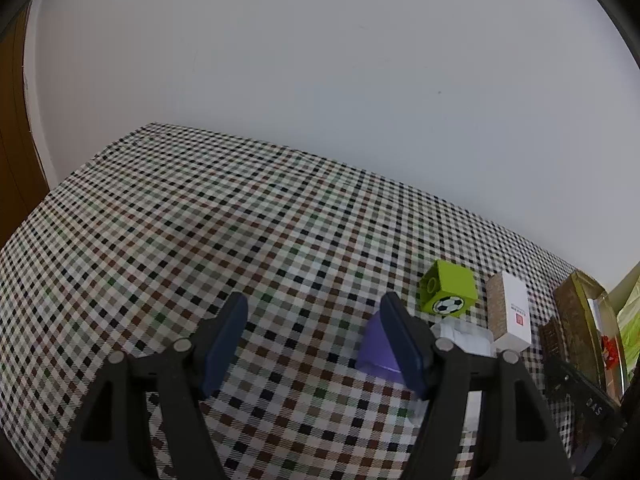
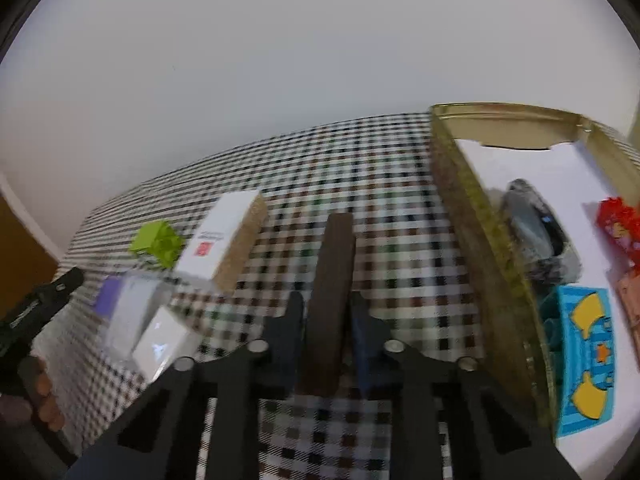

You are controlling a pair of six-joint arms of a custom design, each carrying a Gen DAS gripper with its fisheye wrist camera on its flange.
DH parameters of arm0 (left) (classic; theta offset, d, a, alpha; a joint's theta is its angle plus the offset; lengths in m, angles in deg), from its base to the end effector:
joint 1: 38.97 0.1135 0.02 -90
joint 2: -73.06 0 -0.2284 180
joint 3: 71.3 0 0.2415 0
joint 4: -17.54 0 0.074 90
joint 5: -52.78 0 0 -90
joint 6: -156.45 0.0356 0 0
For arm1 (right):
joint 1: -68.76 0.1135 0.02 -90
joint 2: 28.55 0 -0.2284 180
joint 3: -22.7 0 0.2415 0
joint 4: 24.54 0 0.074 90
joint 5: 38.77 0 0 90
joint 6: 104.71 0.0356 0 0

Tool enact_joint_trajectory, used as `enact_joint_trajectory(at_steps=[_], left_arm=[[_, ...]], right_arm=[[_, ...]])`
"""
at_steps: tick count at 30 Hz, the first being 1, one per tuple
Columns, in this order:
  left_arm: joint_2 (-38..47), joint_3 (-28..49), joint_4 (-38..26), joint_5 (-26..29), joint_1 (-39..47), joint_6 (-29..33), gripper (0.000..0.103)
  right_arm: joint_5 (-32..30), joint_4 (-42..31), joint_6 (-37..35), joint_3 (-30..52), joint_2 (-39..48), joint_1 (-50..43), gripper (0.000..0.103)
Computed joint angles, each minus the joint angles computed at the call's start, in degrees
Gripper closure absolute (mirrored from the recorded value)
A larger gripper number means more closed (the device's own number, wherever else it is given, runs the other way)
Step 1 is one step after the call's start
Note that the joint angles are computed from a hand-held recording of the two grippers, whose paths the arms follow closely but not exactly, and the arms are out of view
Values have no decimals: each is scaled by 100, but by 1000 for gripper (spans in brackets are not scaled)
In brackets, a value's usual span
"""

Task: Organize rigid objects
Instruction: 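Lift the purple cube with the left gripper while the right grasps the brown comb, then lift the brown comb with the right gripper while the left holds the purple cube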

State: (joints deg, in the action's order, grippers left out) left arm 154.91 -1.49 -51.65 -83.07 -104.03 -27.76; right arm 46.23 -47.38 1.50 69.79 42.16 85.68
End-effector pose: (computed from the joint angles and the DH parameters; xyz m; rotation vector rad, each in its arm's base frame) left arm 0.1239 -0.2058 0.1916 -0.6591 2.2349 0.0015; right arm 0.2299 0.0732 0.1530 -0.0570 2.4104 0.3754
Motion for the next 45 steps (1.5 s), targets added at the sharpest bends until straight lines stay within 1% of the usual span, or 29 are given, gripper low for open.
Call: enact_joint_trajectory(at_steps=[1,3,6,7,8,10,12,13,14,15,16,17,18,19,20,21,22,23,24,26,28,31,33,35,38,41,45], left_arm=[[-27,-73,94,22,56,97,34],[12,-102,233,62,89,244,34],[135,-114,589,127,132,713,34],[170,-109,680,131,143,870,34],[260,-45,733,125,142,1011,34],[478,103,747,155,176,1173,34],[618,184,836,336,259,1410,32],[530,111,954,360,253,1492,33],[543,135,946,409,287,1522,31],[513,105,969,428,305,1550,30],[490,72,1000,469,333,1572,24],[509,71,1069,571,390,1644,16],[543,87,1157,680,425,1722,16],[588,71,1296,807,488,1864,16],[701,168,1258,926,553,1970,18],[683,154,1337,945,567,2043,18],[683,163,1367,981,595,2094,23],[685,172,1321,980,603,2059,30],[707,212,1229,951,595,2022,33],[685,219,1200,924,577,2044,48],[789,367,950,877,553,1976,54],[812,441,763,806,525,1971,64],[841,479,741,804,518,1977,64],[808,494,726,773,479,1940,65],[711,405,714,550,332,1694,65],[814,603,388,153,93,1334,64],[730,727,128,-229,-102,913,64]], right_arm=[[-208,39,-5,-131,-191,0,84],[-296,61,-69,-333,-561,126,84],[97,-203,-95,-569,-1274,698,84],[48,-374,-214,-570,-1457,686,84],[-224,-660,-466,-647,-1797,417,84],[-374,-857,-575,-711,-2005,330,84],[-451,-863,-538,-678,-1945,302,84],[-563,-985,-528,-618,-1887,240,84],[-753,-386,-635,-720,-1541,-36,84],[-801,-508,-628,-644,-1483,-48,84],[-1015,-381,-807,-549,-1210,-323,84],[-1014,-429,-796,-528,-1224,-325,84],[-1032,-421,-784,-492,-1132,-333,84],[-1128,-374,-796,-452,-1018,-402,84],[-1202,-310,-783,-446,-940,-450,84],[-1248,-330,-774,-436,-923,-481,84],[-1317,-373,-761,-406,-869,-527,84],[-1377,-334,-756,-380,-757,-562,84],[-1465,-365,-731,-361,-716,-621,84],[-1501,-299,-677,-347,-637,-645,84],[-1485,-231,-666,-345,-585,-622,84],[-1487,-261,-688,-369,-657,-576,84],[-1534,-194,-671,-374,-635,-577,84],[-1721,-232,-770,-340,-591,-670,84],[-1951,-267,-776,-359,-623,-874,84],[-1885,-299,-859,-413,-785,-896,84],[-1579,-299,-991,-363,-743,-572,84]])
